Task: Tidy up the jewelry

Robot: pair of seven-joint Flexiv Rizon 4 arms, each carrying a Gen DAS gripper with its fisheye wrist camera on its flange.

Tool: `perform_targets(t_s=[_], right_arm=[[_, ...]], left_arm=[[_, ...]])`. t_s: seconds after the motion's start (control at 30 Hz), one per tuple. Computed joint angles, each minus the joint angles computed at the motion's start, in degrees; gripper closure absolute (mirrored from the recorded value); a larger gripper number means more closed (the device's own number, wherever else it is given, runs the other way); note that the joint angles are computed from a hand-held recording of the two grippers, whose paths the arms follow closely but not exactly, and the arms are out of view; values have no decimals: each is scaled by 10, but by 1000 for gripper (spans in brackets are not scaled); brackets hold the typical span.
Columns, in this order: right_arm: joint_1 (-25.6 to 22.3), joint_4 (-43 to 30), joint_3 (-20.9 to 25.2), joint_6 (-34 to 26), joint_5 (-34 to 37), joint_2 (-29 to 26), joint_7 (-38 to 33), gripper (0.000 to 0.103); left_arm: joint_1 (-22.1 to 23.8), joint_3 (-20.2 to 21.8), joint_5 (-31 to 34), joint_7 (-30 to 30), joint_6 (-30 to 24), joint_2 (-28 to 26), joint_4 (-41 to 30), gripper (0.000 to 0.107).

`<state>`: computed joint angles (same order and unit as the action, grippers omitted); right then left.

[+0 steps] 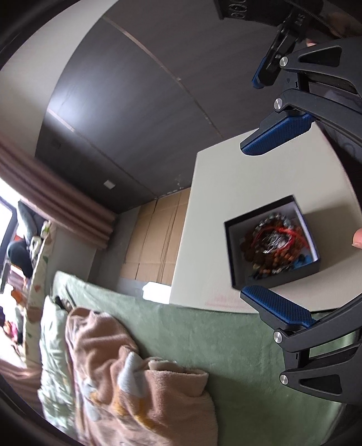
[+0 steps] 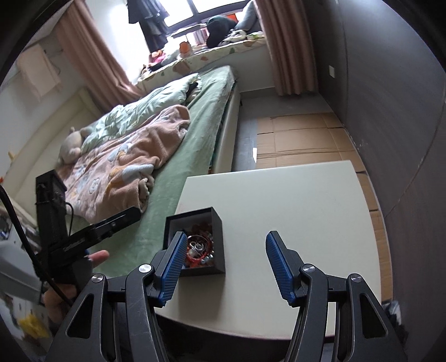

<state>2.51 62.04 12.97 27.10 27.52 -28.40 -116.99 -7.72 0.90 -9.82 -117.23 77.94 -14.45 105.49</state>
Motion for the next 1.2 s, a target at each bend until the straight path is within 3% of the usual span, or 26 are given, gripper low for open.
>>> perform_targets(t_s=[0.1, 0.23, 0.27, 0.37, 0.4, 0.47, 0.6, 0.87, 1.03, 1.2], right_arm=[[-10, 17, 0, 9, 11, 8, -2, 44], [-24, 45, 1, 21, 30, 26, -9, 43], [-28, 57, 0, 30, 35, 34, -12, 36], [-36, 97, -3, 69, 53, 61, -15, 3], [-39, 110, -5, 80, 61, 70, -14, 0], [-46, 129, -6, 84, 77, 86, -13, 0], [-51, 184, -14, 114, 95, 124, -33, 0], [-63, 237, -41, 119, 135, 175, -76, 0], [-66, 261, -59, 121, 154, 206, -102, 0], [-63, 275, -74, 119, 169, 226, -121, 0]], left_arm=[[-21, 17, 42, -24, -25, 9, -9, 12], [-57, 47, 149, -101, -67, 27, -29, 12], [-59, 46, 166, -113, -75, 33, -31, 12], [-67, 40, 229, -157, -98, 54, -36, 8], [-66, 34, 237, -164, -98, 60, -34, 4], [-61, 19, 239, -163, -72, 73, -17, 4], [-69, 6, 294, -214, -102, 95, -21, 4], [-71, -39, 385, -288, -170, 145, -25, 4], [-70, -66, 423, -304, -212, 164, -35, 4], [-69, -79, 437, -310, -220, 172, -38, 4]])
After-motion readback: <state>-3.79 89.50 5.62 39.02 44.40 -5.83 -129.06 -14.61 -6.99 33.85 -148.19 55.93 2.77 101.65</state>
